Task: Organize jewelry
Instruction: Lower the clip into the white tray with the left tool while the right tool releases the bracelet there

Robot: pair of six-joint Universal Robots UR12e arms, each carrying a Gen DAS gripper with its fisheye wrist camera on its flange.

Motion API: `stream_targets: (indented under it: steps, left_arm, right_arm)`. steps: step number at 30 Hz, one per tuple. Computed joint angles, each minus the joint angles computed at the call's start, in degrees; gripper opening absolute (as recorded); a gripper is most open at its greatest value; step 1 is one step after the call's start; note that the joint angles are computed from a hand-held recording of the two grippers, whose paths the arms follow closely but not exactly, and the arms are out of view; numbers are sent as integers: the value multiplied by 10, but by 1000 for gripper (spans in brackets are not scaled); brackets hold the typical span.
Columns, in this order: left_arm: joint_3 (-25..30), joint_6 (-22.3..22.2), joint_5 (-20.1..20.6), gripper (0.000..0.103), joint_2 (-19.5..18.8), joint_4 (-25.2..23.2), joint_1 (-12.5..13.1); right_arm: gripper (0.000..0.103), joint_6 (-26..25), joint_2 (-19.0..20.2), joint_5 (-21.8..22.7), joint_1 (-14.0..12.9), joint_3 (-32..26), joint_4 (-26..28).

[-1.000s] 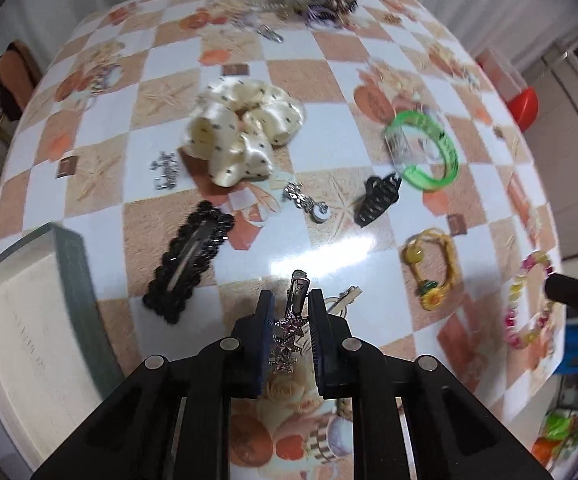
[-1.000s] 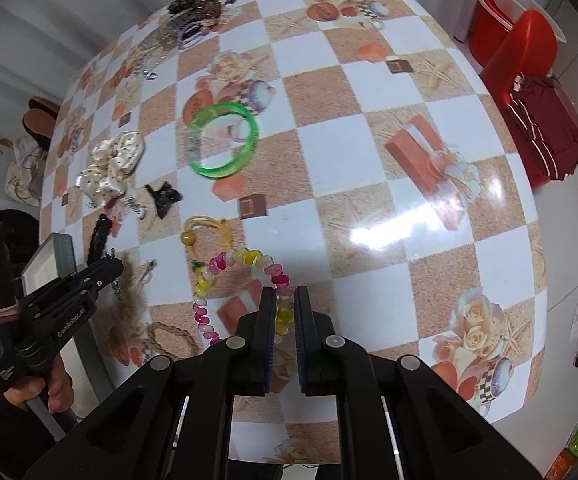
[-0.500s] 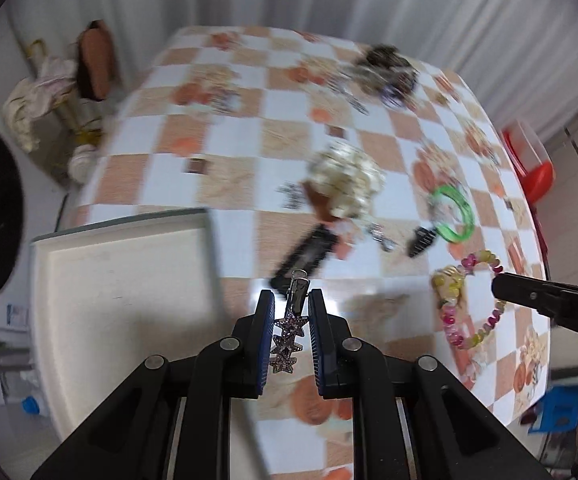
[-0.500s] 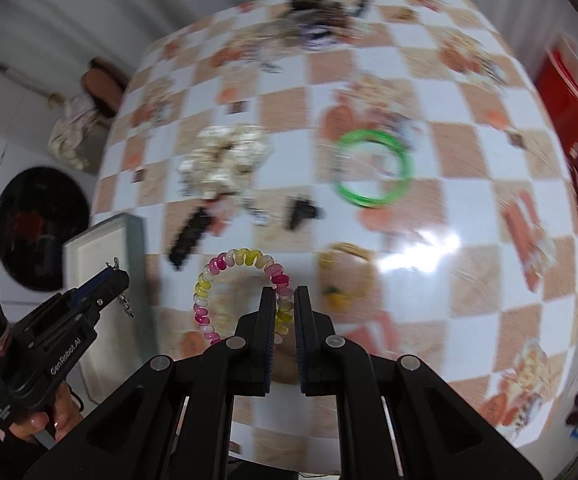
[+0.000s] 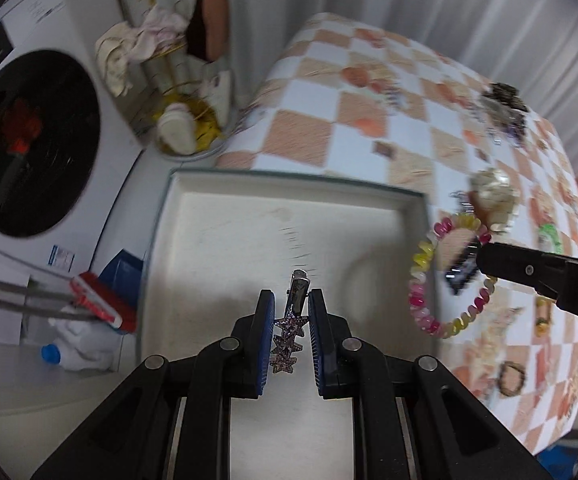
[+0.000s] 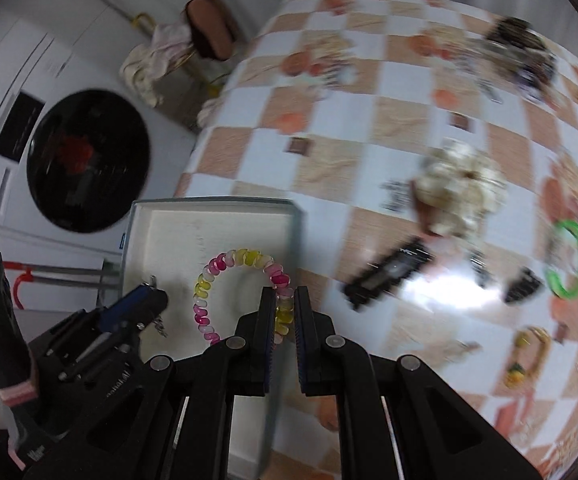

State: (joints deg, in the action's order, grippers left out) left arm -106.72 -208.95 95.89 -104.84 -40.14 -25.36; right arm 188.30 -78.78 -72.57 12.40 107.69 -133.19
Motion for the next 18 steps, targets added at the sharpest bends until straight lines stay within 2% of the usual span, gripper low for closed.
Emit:
stream_targets:
  steps: [8, 18]
  left_arm:
    - [-2, -10, 10, 22, -17, -20, 9]
    - [8, -2, 27, 23, -31, -36, 3]
  right_arm:
    - [10, 5, 51, -21, 31, -34, 1]
    - [10, 13, 85, -44, 42, -59, 35]
